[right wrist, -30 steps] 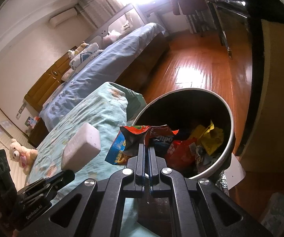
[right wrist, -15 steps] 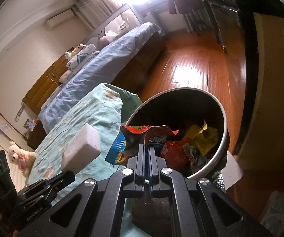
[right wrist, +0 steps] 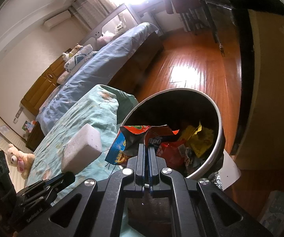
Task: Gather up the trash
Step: 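Carry the foam block and red wrapper over the bin with both tools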
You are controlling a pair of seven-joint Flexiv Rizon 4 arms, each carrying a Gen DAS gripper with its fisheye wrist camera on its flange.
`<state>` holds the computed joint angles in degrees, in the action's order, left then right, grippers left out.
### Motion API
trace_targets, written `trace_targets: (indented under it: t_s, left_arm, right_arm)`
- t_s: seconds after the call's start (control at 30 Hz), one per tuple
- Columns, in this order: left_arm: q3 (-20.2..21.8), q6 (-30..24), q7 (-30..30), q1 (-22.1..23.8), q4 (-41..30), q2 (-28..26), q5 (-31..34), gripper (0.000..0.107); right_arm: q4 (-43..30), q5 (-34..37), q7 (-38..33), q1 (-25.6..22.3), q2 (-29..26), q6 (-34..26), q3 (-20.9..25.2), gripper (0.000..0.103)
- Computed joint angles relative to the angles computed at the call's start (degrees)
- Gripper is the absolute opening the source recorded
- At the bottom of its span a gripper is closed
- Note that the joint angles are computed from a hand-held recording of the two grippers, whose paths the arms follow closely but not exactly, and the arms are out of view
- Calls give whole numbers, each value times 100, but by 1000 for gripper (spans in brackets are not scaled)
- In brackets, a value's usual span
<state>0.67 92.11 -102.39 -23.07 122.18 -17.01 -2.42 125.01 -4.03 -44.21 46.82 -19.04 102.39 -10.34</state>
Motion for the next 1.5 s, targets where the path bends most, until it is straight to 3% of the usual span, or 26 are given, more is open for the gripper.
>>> trace_targets:
  t_s: [1.5]
  left_arm:
    - [-107, -329, 171, -53, -572, -360, 1, 6]
  right_arm:
    - [-68, -123, 0, -601, -109, -81, 362, 2]
